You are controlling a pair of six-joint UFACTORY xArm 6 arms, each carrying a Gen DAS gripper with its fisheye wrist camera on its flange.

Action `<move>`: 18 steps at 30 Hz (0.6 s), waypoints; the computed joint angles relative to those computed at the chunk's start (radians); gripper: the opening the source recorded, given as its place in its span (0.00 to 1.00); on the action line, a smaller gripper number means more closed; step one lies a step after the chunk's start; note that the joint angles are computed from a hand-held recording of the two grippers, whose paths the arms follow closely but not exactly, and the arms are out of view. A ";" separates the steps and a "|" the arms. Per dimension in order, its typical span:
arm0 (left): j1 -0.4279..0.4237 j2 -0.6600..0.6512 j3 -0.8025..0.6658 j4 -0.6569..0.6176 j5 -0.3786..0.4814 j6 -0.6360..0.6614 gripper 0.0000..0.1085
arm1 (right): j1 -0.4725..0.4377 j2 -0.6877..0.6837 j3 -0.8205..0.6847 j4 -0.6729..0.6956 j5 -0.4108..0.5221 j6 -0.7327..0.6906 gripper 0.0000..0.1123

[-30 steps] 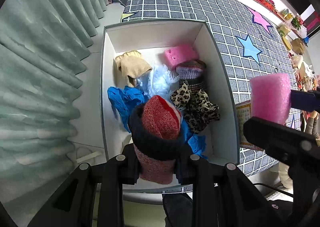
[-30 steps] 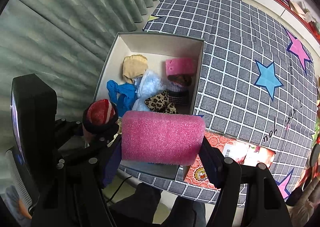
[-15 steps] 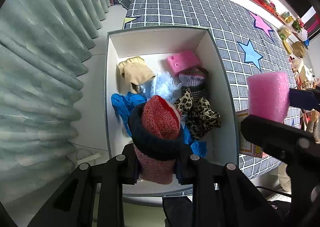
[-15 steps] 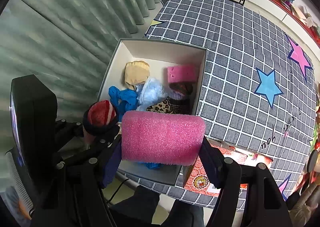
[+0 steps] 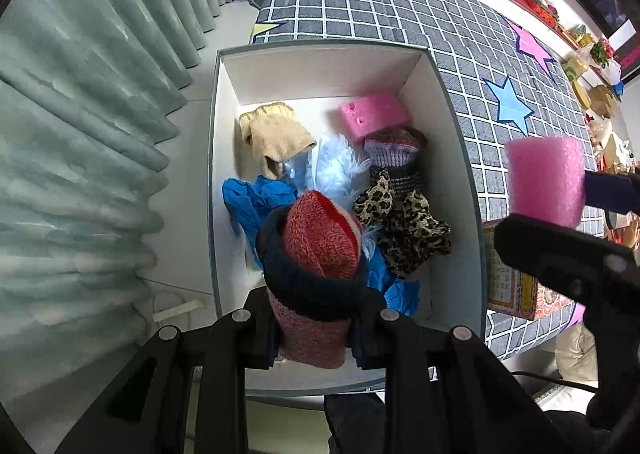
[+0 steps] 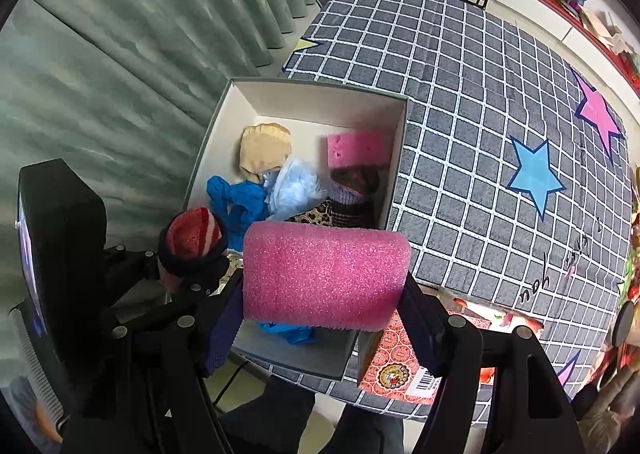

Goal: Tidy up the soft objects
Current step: 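Lower the striped sock and pink sponge into the box with both tools, then open both tools to drop the striped sock and pink sponge into the box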

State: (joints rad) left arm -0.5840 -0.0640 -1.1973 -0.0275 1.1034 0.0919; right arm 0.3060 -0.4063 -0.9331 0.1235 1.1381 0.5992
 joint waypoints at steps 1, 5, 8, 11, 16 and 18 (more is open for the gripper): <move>0.001 0.000 0.000 -0.001 0.000 -0.004 0.27 | 0.000 0.002 0.000 0.003 0.001 -0.002 0.64; 0.003 0.004 0.001 -0.001 0.001 -0.011 0.27 | 0.001 0.009 0.001 0.011 0.001 -0.013 0.64; 0.003 0.007 0.000 0.000 0.003 -0.013 0.27 | 0.002 0.012 0.000 0.015 0.002 -0.020 0.64; 0.003 0.010 -0.001 0.001 0.006 -0.013 0.27 | 0.000 0.015 0.002 0.022 0.002 -0.026 0.64; 0.004 0.012 -0.003 0.001 0.006 -0.010 0.28 | -0.003 0.022 0.000 0.026 0.004 -0.027 0.64; 0.005 0.015 -0.004 0.002 0.006 -0.010 0.28 | -0.003 0.026 -0.001 0.026 0.002 -0.029 0.64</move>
